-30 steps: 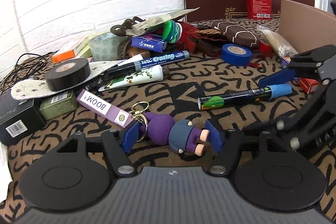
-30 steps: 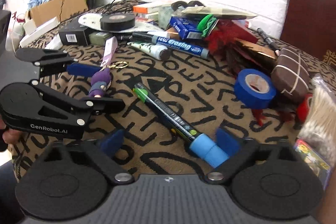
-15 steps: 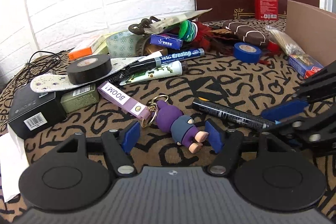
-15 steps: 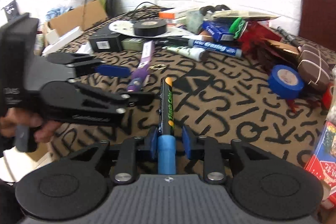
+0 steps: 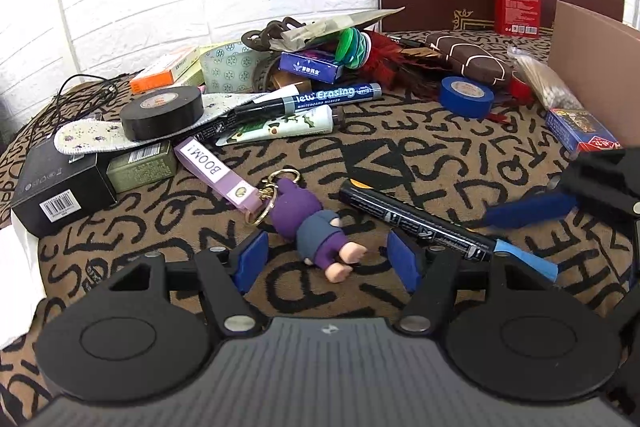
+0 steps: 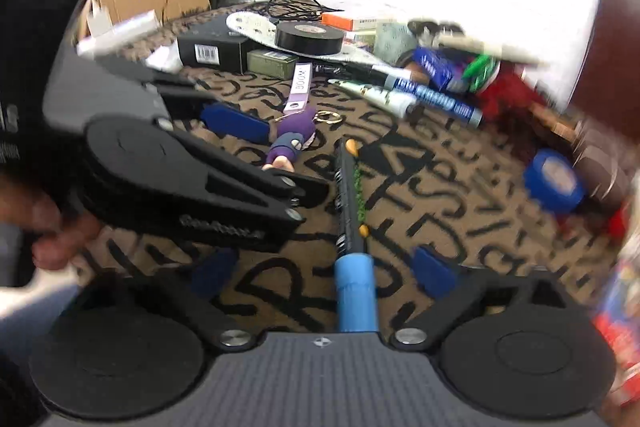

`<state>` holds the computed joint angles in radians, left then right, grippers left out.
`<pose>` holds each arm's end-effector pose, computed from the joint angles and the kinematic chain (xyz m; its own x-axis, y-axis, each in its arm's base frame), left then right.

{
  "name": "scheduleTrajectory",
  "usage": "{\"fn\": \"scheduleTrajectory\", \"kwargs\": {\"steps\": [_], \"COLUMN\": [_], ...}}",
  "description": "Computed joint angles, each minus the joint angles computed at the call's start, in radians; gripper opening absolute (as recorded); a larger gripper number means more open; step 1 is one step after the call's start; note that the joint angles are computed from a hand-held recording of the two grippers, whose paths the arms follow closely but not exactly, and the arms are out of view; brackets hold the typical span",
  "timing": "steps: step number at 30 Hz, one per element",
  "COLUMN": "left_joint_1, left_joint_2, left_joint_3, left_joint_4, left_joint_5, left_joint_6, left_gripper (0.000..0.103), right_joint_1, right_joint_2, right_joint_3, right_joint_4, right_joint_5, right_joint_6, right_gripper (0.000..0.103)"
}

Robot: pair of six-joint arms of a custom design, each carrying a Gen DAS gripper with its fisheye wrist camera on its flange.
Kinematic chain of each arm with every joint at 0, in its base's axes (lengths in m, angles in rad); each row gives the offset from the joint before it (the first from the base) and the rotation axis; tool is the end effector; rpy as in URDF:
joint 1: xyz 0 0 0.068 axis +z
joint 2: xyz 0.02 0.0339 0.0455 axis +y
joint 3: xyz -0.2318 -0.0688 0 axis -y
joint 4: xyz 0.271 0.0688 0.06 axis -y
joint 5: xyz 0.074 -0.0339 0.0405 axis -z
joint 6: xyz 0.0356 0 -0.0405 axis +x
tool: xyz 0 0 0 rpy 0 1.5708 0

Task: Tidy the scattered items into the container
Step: 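Grasp the purple figure keychain with the left tool while the right tool lifts the marker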

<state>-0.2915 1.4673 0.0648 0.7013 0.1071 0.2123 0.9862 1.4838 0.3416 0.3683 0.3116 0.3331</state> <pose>0.1753 -0.0566 0.0164 -0.5274 0.3770 -0.7614 0.4860 0.8689 0.0936 0.1439 0.1976 0.0475 -0.5845 -0.3193 -0.7459 -0.5097 0.8598 0.0313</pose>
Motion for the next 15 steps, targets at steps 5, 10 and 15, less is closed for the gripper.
{"fn": "scheduleTrajectory", "kwargs": {"steps": [5,10,15], "left_joint_1": [0.012,0.073,0.084], "left_joint_2": [0.025,0.029,0.052], "left_joint_3": [0.021,0.012,-0.012], "left_joint_4": [-0.003,0.017,0.099], "left_joint_5": [-0.023,0.017,0.043], "left_joint_6": [-0.019,0.040,0.081], "left_gripper": [0.066,0.060,0.020], "right_joint_1": [-0.005,-0.014,0.009], "right_joint_2": [-0.041,-0.011,0.016], "right_joint_3": [-0.029,-0.052,-0.061], "right_joint_4": [0.003,0.086,0.157], "right_joint_5": [0.024,0.047,0.073], "right_joint_6": [0.012,0.036,0.062], "right_gripper": [0.050,0.017,0.016]}}
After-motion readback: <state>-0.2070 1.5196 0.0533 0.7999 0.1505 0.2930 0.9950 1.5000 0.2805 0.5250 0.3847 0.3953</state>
